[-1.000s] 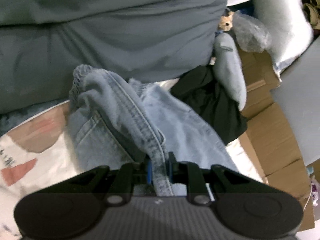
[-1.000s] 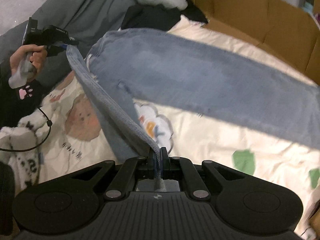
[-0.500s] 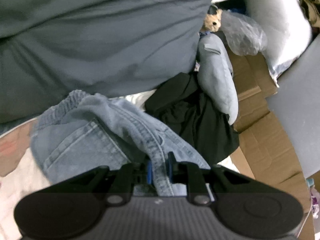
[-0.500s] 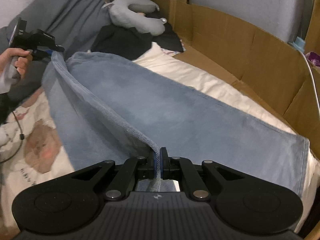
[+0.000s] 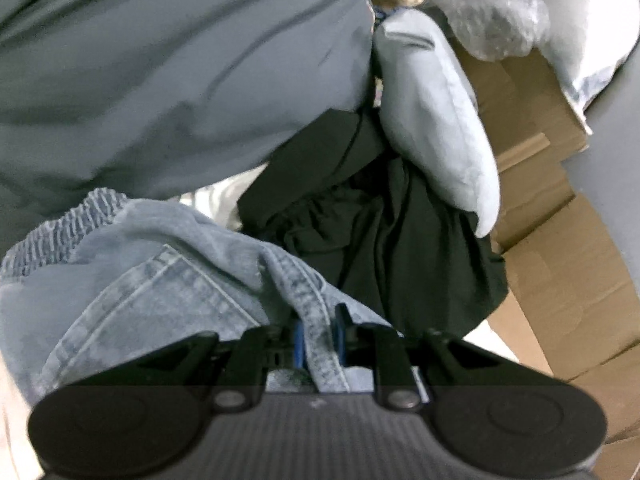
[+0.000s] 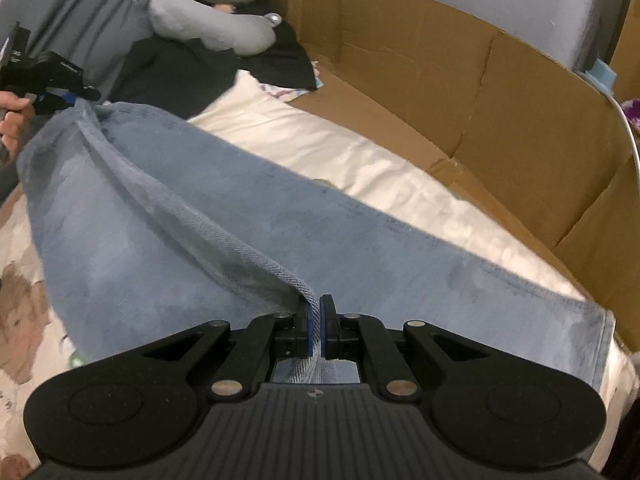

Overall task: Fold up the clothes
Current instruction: 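Lift the jeans with both tools and carry them toward the cardboard box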

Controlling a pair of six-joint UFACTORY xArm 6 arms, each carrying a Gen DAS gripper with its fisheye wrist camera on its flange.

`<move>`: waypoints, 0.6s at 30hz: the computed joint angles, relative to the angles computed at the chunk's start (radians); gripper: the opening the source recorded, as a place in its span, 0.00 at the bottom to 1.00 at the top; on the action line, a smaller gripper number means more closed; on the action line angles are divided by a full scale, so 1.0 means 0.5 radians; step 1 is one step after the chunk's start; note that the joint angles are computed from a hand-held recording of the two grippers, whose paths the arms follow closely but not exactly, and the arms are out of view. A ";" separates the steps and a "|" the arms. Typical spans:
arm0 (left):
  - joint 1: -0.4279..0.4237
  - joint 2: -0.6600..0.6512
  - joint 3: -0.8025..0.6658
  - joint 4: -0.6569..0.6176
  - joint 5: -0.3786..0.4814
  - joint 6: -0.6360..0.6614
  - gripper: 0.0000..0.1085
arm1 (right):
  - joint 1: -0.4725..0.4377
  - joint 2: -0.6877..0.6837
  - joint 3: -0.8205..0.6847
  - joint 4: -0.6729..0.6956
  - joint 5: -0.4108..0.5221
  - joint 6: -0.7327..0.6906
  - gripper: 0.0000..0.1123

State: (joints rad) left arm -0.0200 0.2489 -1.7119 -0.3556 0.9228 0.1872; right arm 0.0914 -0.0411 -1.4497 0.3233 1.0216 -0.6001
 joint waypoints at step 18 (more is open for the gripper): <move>-0.108 0.284 -0.197 0.128 -0.029 -0.107 0.38 | 0.167 0.898 -0.796 -0.386 -0.019 0.415 0.02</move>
State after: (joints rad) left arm -0.0738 0.3907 -1.8102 -0.2915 0.9086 0.1337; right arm 0.1750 0.4079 -1.8475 0.1304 1.0121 -0.3926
